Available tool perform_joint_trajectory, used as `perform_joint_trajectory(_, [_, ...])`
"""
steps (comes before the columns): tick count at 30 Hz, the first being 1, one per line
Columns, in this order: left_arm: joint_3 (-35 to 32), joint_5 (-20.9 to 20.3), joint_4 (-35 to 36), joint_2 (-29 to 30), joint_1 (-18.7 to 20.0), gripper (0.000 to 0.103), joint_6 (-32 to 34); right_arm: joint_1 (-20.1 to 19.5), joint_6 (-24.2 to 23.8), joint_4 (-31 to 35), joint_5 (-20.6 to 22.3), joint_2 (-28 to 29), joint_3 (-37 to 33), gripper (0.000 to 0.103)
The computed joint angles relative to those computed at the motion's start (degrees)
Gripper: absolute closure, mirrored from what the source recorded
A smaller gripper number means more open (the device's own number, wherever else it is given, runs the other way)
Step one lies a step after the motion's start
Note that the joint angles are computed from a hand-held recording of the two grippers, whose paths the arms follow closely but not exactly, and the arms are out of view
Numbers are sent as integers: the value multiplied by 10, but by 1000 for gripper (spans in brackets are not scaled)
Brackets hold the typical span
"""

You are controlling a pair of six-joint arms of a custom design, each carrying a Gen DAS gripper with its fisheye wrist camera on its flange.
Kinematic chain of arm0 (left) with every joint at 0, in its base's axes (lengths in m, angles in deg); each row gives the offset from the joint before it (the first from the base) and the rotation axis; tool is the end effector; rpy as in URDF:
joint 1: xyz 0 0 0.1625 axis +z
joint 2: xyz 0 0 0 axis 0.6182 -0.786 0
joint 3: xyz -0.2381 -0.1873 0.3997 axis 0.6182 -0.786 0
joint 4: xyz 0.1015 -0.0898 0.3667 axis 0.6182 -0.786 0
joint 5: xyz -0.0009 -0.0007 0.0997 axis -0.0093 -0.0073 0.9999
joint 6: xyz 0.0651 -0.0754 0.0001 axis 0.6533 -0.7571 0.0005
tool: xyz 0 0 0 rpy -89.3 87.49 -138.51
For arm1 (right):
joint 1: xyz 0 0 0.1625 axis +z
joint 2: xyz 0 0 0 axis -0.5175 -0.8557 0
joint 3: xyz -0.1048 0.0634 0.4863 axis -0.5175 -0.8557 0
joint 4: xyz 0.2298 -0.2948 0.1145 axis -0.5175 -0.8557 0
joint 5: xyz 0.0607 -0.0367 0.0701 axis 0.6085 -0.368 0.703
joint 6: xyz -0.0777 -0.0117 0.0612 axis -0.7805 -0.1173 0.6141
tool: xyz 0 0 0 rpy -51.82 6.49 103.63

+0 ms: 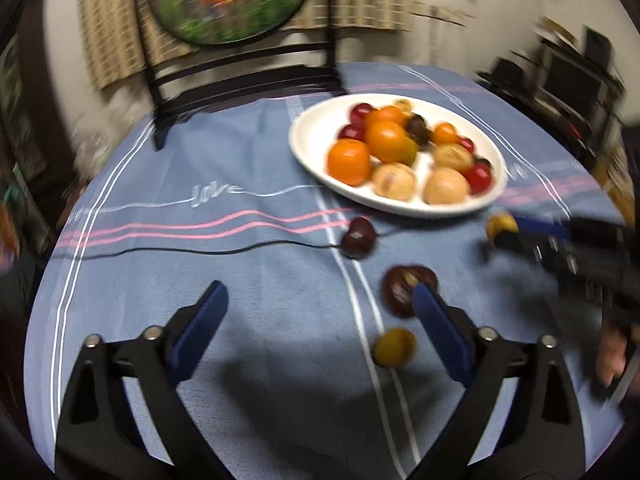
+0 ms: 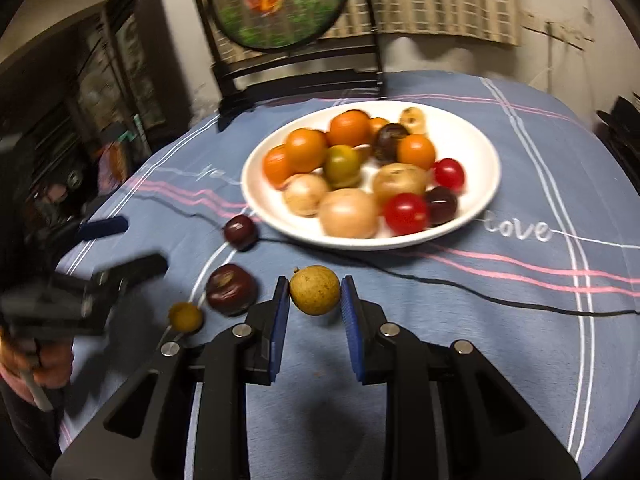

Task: Organize fruits
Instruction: 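Grasp the yellow-brown round fruit with the right tool while the left tool grasps the small yellow fruit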

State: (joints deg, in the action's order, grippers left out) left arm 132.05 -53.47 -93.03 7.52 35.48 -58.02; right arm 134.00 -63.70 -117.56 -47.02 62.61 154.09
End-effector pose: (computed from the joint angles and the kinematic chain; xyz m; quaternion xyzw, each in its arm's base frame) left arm -0.0183 -0.7601 0.2668 0.2238 0.8571 -0.3078 0.3473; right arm 0.2878 -0.7924 -0.0411 0.2892 -0.8960 0.2857 0.1787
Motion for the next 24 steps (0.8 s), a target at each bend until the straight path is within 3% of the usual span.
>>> perform_joint_trajectory(4, [12,-26,43,-8,4,30,7,0,3,3,1,0,-1,76])
perform_joint_trajectory(8, [25,-35,44,-10,3,31,26,0,4,8,0,-2,-1,76])
perform_joint_trajectory(11, [35,-53,49,-13,3,38,34,0,4,11,-1,-1,-2,76])
perform_joint_trajectory(16, [31,-41,73,-6,2,61,32,0,4,12,-1,-1,-2,76])
perform_joint_trajectory(24, [27,-34,90,-3,4,66,25,0,5,13,-1,-1,-2,76])
